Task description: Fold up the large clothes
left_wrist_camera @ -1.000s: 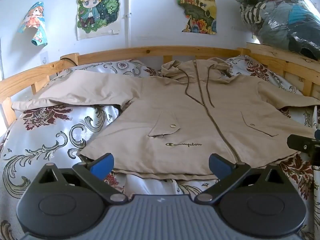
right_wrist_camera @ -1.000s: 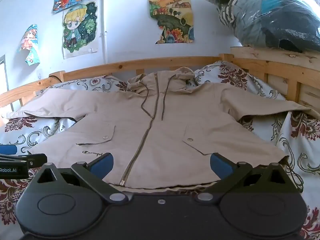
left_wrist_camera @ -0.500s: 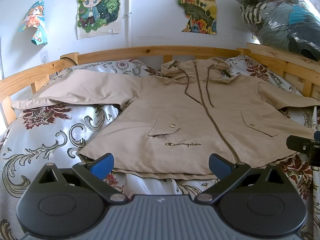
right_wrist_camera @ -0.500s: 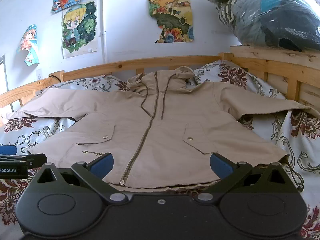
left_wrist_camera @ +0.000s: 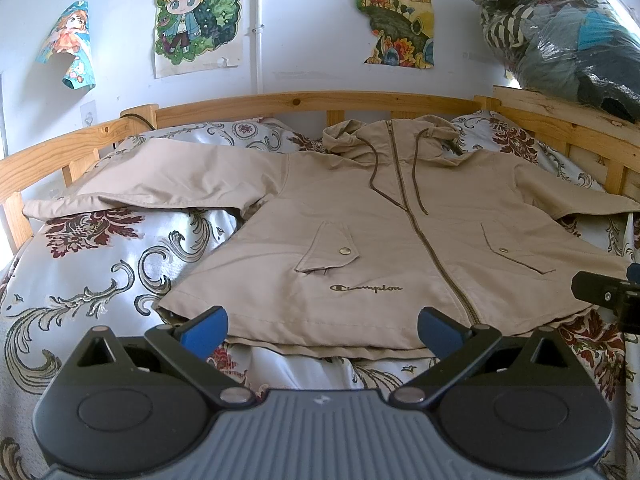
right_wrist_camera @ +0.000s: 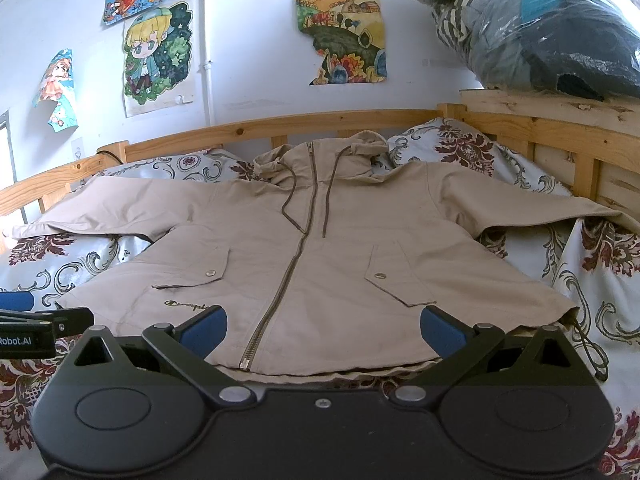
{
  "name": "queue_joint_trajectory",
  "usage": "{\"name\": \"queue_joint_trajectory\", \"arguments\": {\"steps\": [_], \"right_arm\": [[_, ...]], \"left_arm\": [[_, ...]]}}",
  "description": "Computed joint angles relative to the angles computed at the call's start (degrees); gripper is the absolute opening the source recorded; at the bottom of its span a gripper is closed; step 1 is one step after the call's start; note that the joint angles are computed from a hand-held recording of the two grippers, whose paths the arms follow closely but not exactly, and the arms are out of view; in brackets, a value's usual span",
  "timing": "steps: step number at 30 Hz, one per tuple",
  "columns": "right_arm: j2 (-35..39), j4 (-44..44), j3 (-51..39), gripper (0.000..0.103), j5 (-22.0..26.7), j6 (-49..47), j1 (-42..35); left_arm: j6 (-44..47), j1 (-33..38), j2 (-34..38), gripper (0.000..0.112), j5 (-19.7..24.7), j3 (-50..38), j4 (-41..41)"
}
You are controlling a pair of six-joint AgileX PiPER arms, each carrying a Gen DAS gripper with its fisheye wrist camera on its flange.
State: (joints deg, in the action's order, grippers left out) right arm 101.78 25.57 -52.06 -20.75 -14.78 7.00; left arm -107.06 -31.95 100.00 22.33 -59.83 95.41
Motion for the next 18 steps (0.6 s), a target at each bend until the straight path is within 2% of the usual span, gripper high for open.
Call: {"name": "queue_joint_trajectory", "arguments": {"steps": [18], "right_arm": [[-0.07,0.09,-0.17,0.102,0.48,0.06,-0.13]], "left_arm": [[0.12,-0.09,0.01,0.102,0.17,0.03,-0.22]]}}
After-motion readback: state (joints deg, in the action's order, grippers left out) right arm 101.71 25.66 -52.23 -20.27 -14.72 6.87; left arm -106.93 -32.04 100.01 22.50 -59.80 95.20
